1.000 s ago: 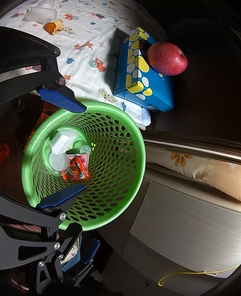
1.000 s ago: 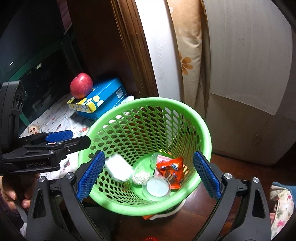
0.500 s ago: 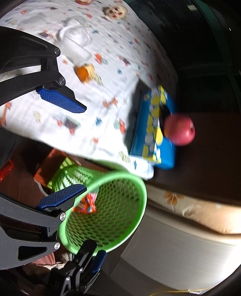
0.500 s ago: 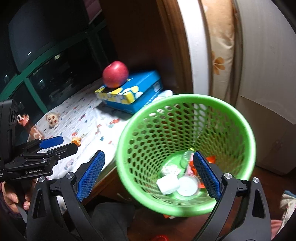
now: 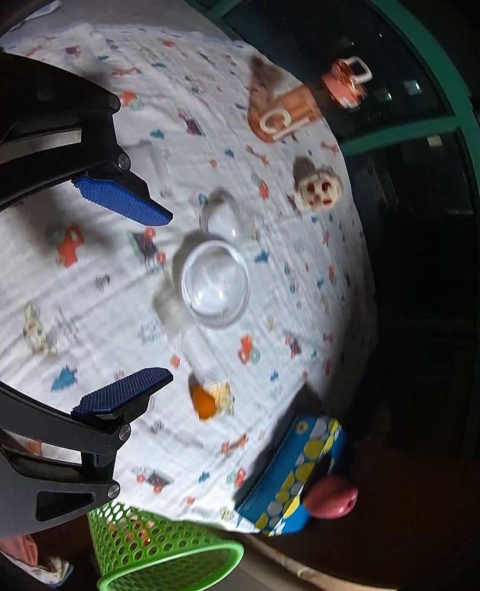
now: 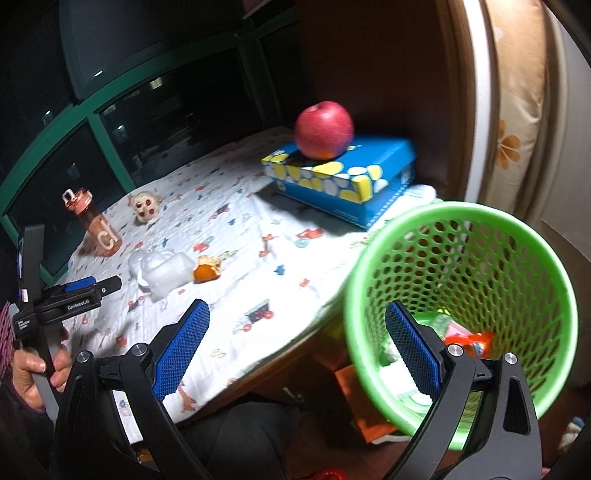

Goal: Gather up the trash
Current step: 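Move both open grippers back over the table toward the remaining trash, then grasp the clear plastic tray with the left gripper while the right gripper grasps the clear cup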

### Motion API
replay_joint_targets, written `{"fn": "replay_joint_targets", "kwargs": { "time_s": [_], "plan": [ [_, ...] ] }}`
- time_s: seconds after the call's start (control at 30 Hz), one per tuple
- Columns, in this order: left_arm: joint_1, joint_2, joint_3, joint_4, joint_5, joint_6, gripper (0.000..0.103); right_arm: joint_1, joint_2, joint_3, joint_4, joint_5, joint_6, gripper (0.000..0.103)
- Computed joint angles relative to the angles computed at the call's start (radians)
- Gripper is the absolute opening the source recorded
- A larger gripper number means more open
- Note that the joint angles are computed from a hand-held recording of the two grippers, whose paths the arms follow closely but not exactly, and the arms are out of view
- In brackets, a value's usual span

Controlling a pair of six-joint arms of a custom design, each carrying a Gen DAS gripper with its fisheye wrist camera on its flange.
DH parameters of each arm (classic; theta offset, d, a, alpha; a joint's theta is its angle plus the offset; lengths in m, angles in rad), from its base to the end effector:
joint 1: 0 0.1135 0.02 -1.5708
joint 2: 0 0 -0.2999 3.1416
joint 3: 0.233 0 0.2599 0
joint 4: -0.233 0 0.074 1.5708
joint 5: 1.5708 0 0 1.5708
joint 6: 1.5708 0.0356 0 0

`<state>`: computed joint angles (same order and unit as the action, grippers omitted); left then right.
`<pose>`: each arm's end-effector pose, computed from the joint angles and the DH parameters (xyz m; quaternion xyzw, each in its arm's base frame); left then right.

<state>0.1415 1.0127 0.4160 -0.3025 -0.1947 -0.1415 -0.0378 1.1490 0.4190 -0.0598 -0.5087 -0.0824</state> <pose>0.1692 0.0311 0.1902 -0.1642 0.9258 0.0918 0.3280 0.2002 0.0098 0.1886 -0.1157 0.8926 0.2101 0.3817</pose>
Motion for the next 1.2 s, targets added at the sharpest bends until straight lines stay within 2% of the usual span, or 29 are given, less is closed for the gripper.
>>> {"fn": "replay_joint_targets", "kwargs": {
  "time_s": [0.17, 0.33, 0.5, 0.8, 0.93, 1.2],
  "plan": [
    [0.349, 0.045, -0.023, 0.062, 0.137, 0.138, 0.076, 0.141, 0.025, 0.007, 0.039, 0.064, 0.064, 0.095],
    [0.514, 0.168, -0.036, 0.163, 0.175, 0.2, 0.076, 0.26, 0.053, 0.016, 0.071, 0.12, 0.106, 0.095],
    [0.571, 0.313, -0.032, 0.245, 0.184, 0.216, 0.071, 0.355, 0.105, 0.029, 0.107, 0.165, 0.135, 0.095],
    [0.647, 0.471, -0.009, 0.282, 0.284, 0.234, 0.062, 0.489, 0.23, 0.071, 0.162, 0.21, 0.169, 0.095],
    [0.644, 0.484, -0.008, 0.289, 0.302, 0.247, 0.051, 0.527, 0.262, 0.082, 0.179, 0.221, 0.177, 0.095],
    [0.685, 0.438, -0.002, 0.238, 0.37, 0.288, 0.05, 0.591, 0.364, 0.141, 0.203, 0.222, 0.192, 0.095]
  ]
}}
